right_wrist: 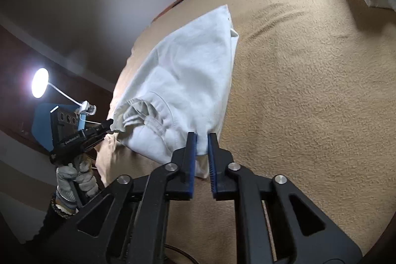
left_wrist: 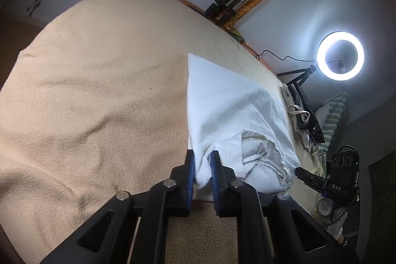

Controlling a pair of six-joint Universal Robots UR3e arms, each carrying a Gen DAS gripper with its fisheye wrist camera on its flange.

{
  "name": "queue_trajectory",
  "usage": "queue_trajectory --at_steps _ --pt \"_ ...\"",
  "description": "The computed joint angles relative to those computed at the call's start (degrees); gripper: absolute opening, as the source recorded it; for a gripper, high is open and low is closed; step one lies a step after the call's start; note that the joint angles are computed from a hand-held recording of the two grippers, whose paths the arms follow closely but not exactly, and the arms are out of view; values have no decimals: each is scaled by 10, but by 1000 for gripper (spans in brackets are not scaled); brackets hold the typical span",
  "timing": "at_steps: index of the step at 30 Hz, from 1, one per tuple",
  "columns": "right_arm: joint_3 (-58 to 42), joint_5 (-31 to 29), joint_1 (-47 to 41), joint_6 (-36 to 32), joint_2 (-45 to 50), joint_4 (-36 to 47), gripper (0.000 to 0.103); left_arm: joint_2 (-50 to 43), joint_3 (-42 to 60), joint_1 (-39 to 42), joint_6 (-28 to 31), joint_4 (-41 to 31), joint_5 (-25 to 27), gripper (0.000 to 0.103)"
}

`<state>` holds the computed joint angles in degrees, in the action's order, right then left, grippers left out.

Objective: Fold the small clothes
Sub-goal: 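Fold the collar end over onto the folded hem with both tools, then open both tools and release the folded shirt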

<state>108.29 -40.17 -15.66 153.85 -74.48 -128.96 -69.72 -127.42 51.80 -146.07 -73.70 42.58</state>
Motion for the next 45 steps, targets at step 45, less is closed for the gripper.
queue_trajectory --at_steps 45 --pt "-271 74 -4 61 162 88 43 -75 23 -271 -158 352 132 21"
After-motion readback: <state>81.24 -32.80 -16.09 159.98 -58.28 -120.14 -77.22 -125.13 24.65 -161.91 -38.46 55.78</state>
